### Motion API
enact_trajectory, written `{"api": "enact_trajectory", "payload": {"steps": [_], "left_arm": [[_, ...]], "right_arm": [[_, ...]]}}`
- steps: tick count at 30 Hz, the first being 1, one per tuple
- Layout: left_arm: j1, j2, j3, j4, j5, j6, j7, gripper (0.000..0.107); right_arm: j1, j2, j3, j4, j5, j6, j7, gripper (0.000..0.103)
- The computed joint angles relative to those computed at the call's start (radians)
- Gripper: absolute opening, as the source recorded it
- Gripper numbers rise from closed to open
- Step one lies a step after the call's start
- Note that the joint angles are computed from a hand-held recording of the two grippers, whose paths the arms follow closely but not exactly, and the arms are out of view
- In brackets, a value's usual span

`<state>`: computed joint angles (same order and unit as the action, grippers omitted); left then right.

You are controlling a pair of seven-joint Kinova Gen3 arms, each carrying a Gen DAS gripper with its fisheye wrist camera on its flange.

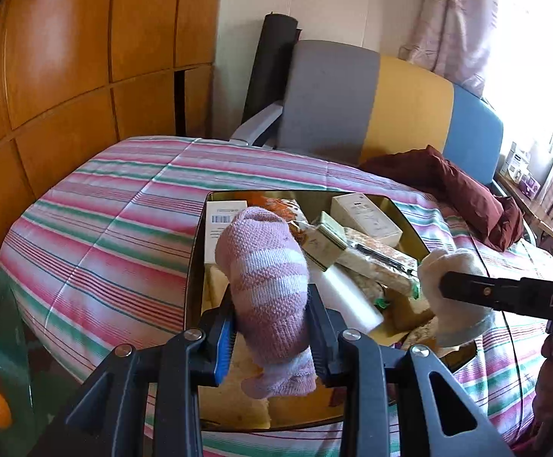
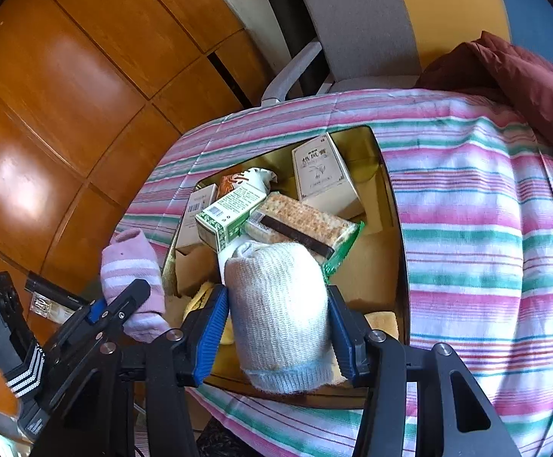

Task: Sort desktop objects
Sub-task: 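Carry the pink and white socks over the gold tray with both grippers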

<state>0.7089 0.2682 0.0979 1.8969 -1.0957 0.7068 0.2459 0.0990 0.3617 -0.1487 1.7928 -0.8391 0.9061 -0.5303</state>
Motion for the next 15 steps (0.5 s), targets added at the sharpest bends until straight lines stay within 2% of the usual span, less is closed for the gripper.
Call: {"api": "enact_trajectory", "payload": {"steps": [8, 11, 15], "left_arm": [[-0.044, -0.011, -0.025, 0.008, 0.012, -0.095, -0.007, 0.033], [-0.091, -0.024, -0.028, 0.022, 0.045, -0.175, -0.015, 0.033], [-0.078, -0.019, -0.053, 0.026, 0.057, -0.166, -0.021, 0.033]], "right_arm": [[-0.040, -0.001, -0.010, -0.043, 0.023, -0.043, -0.040, 0.051], [-0.043, 0.003, -0.016, -0.065, 0.018, -0.056, -0.054, 0.051], [-0.046, 0.011, -0.021, -0.097, 0.020, -0.066, -0.084, 0.051]]}}
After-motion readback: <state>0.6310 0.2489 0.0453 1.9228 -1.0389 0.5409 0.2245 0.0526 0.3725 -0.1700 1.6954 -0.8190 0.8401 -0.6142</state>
